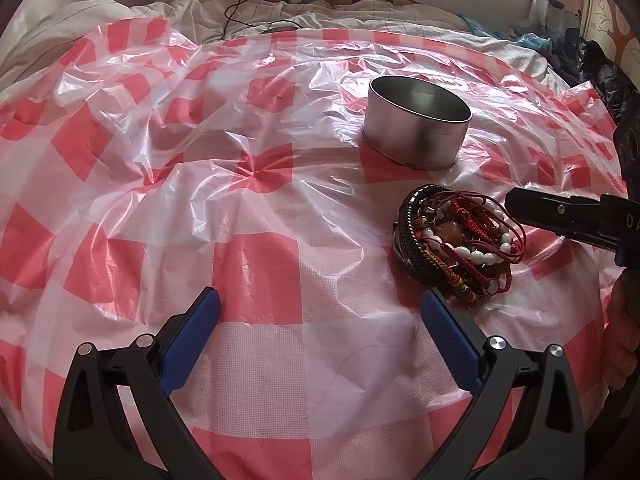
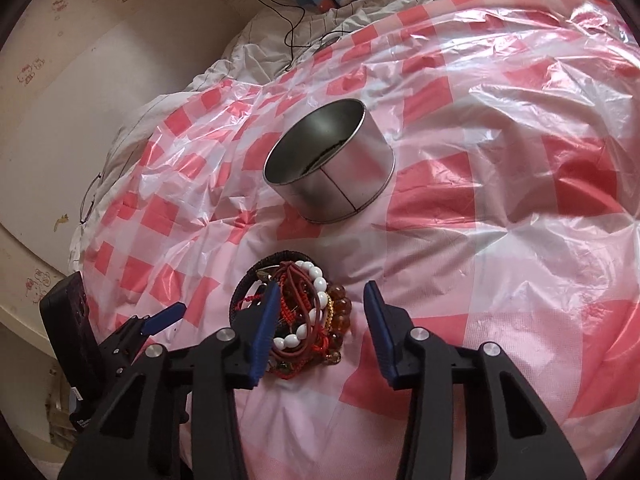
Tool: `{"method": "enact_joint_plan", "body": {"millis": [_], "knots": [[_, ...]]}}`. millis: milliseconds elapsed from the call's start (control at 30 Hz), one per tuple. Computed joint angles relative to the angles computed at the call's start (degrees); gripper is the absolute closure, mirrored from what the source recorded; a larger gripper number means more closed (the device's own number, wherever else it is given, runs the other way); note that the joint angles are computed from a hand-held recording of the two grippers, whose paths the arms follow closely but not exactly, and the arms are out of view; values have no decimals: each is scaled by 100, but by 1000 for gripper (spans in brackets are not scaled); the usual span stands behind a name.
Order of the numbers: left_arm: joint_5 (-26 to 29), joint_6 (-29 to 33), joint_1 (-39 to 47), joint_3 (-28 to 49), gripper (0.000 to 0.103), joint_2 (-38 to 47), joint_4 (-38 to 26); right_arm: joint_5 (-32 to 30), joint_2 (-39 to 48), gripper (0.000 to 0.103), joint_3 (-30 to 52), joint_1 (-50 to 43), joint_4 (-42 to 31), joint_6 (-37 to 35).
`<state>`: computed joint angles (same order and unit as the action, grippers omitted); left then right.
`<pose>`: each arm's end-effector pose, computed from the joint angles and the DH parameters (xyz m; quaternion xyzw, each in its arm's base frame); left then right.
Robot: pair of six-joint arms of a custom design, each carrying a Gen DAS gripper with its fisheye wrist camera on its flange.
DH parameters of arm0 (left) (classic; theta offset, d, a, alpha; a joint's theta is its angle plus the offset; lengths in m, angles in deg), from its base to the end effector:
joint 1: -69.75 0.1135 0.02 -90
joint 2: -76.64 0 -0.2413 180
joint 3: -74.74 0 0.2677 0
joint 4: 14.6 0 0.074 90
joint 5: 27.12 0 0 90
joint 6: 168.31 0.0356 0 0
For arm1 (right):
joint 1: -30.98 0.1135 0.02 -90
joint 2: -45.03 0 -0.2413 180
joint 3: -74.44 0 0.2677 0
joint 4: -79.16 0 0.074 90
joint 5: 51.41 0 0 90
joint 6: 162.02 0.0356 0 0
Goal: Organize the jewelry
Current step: 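Close the right tool on a red cord necklace in the pile, then carry the red necklace toward the tin with the right tool while the left tool grasps red beads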
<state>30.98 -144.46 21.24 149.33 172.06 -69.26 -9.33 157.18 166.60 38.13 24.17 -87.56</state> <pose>0.2255 -0.2266 0.1576 -0.1805 0.9372 0.0449 0.2950 0.3816 0.0745 0.1510 -0.2303 0.8778 0.3928 0.1486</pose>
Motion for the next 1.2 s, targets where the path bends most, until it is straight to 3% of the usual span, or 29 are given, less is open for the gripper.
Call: {"method": "enact_joint_plan", "body": {"millis": [133,267,500,800,1000,1200], "knots": [[16,45,-5,15,6,4,28,2,10,89,-44,25,-106,-207],[12,33,-15,46,6,29,7,87,-241,100,-325,25,199,-189],[-9,-18,-12,-16,6,-9,46,-244,-547,101,-599,-140,507,-114],[-43,163,-12,-157,6,-119,331,-1499,-825,101,-792,-507,1007,274],[-46,1303,-125,-17,6,-30,947,-2264,-863,101,-869,-865,1823,1192],[480,2442,-86,341,6,278,1632,-2450,-781,101,-834,-1078,2303,1832]]}}
